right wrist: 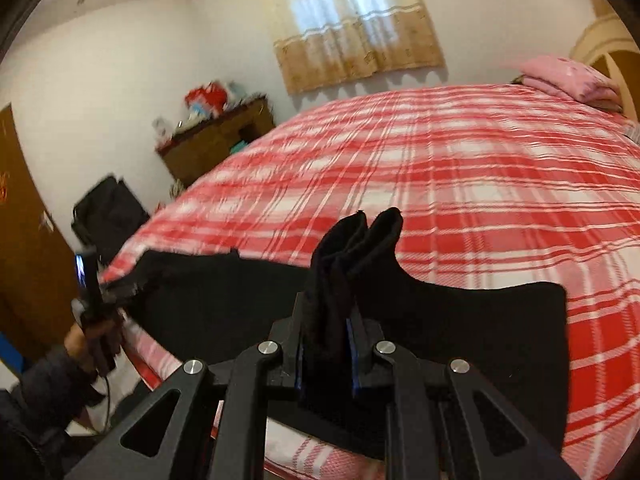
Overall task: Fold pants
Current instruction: 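Lift the held pants end and fold it over with the right tool, then open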
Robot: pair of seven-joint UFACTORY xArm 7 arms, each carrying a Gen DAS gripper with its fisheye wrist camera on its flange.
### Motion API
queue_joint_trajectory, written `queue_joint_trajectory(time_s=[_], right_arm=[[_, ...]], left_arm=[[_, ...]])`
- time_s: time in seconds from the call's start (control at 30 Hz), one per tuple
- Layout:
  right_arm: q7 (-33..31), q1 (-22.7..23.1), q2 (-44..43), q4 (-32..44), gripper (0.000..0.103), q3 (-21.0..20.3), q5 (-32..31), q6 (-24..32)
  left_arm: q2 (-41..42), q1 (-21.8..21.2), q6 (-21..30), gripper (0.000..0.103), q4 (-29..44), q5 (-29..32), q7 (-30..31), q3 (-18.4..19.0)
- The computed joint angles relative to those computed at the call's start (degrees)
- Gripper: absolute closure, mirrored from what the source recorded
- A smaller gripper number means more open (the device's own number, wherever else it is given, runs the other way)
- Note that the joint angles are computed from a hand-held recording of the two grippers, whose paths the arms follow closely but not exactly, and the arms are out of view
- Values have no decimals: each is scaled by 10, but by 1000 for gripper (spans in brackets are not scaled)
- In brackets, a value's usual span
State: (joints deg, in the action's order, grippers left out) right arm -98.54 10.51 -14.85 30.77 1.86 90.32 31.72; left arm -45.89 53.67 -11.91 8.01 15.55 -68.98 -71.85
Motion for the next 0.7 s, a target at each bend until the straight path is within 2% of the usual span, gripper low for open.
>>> queue_joint_trajectory(time_s=[0.2,0.3,0.5,0.53,0.57,0.63,0.7], right_arm=[[-34,25,42,13,87,30,28,-20],[-44,37,71,25,87,45,39,-46],[0,48,127,45,83,55,-4,-81],[9,46,125,44,78,52,-15,-75],[25,43,120,41,65,49,-35,-61],[44,36,95,26,48,39,-69,-25],[36,34,66,7,47,33,-70,-19]], left_arm=[[-37,-82,50,0,-1,8,-7,48],[-25,-96,52,0,8,21,-5,61],[-9,-109,59,0,40,30,0,50],[-11,-114,65,0,46,32,1,49],[-14,-121,73,0,51,34,3,51],[-18,-145,105,0,63,40,7,63],[-25,-169,139,0,70,49,7,81]])
